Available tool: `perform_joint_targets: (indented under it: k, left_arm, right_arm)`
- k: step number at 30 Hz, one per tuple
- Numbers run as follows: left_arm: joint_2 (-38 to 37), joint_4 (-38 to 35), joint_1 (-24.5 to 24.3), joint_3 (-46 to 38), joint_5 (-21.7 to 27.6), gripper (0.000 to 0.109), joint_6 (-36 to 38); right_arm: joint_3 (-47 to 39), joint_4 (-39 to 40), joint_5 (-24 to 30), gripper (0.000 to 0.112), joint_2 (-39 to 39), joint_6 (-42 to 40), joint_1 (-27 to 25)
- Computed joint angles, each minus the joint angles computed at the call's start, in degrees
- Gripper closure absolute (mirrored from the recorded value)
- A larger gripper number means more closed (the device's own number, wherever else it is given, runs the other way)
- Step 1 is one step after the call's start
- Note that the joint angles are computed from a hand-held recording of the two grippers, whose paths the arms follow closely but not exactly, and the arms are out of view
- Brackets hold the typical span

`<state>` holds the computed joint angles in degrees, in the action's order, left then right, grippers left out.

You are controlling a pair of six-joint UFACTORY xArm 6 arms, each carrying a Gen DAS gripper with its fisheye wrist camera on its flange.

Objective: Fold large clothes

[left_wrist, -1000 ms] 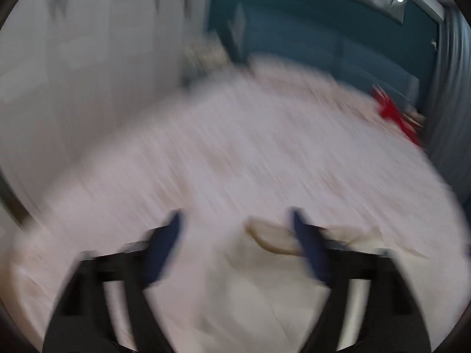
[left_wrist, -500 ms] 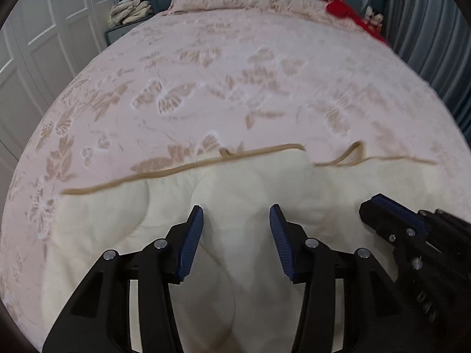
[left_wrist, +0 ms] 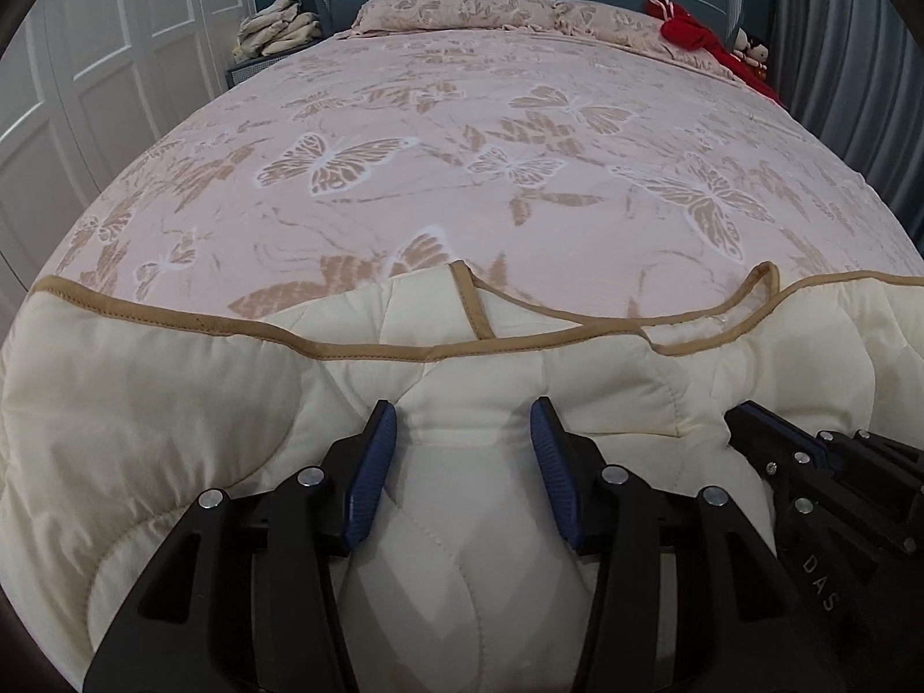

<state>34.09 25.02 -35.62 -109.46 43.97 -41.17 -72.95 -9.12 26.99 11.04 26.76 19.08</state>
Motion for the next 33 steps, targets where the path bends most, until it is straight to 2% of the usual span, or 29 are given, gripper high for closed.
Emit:
perform_joint_targets:
  k: [8,23,27,30,31,32,33]
  left_arm:
    - [0.9,4.5,-0.5,-0.2,-0.5,0.061,-3.5]
    - [1.6,8.5,-1.0,-0.6,-0.4,0.061,-6.4]
    - [1.9,6.8,-0.9,-1.6,0.7,0.061,-4.8]
    - [-0.1,-0.5,0.0,-0.9,0.8,0.06,0.2]
    - [-3.0,-3.2,0.6,1.9,-0.1,0.059,1.1]
    - [-5.8,-3.7,1.0,4.9,-1.0,0.051,0.3]
    - [-10.7,-3.3,1.5,10.3,-2.7,0.045,-1.8]
  right_arm:
    - [1.0,-3.4,-3.2,0.112,0.5,3.4,-0.1]
    - [0.8,-6.5,-5.4,0.112,1.7,6.6,-0.3]
    - [0.5,-4.3,-4.8,0.112,1.8,4.8,-0.3]
    - [-1.0,7.2,-1.6,0.112,1.2,-3.8,-0.7]
    - [-1.6,8.1,0.9,0.112,0.1,-3.5,-1.0]
    - [-0.9,6.6,2.2,0.112,-2.2,-0.9,-1.2]
    - [0.5,5.4,2.0,0.107,-4.4,0.8,-1.3]
